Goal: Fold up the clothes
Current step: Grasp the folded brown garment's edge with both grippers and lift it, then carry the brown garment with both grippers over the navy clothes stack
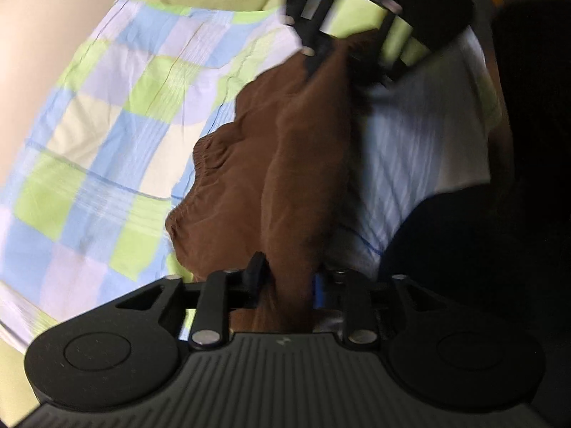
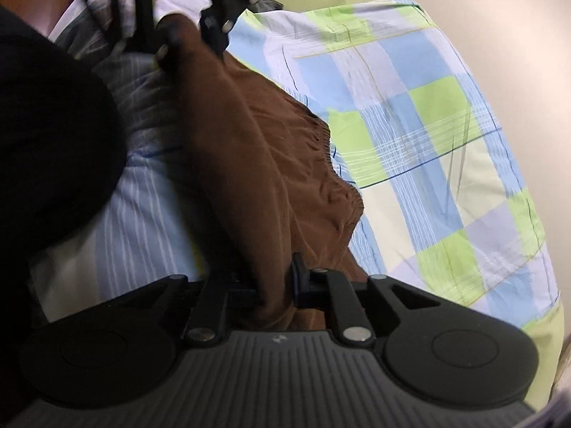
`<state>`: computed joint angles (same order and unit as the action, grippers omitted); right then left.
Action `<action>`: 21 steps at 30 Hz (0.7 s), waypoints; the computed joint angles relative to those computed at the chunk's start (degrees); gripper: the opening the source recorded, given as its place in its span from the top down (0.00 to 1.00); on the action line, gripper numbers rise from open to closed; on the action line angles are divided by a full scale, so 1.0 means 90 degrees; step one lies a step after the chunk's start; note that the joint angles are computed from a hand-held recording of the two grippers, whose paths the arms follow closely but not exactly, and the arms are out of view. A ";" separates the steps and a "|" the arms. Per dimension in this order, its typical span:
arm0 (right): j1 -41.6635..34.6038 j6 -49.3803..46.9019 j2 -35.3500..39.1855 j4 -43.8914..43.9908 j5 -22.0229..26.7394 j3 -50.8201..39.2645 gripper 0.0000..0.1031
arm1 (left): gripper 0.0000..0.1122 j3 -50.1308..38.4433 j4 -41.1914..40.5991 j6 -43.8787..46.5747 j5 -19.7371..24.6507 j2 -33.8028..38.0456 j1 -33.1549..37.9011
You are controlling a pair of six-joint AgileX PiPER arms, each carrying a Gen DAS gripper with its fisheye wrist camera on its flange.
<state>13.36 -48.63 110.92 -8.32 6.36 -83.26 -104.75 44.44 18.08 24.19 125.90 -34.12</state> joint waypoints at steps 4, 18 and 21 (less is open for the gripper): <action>0.0033 0.0215 0.0027 -0.0159 0.0280 -0.0208 0.94 | 0.75 -0.0147 0.0081 -0.0034 0.0077 0.0104 -0.0010; 0.0680 0.2085 -0.1003 -0.2390 0.1909 -0.1126 0.98 | 0.83 -0.1191 -0.4204 0.4865 0.0640 -0.0935 0.0719; 0.1060 0.3144 -0.1612 -0.3435 0.2383 -0.0780 0.98 | 0.83 -0.0804 -0.5164 0.5931 0.0353 -0.1331 0.0753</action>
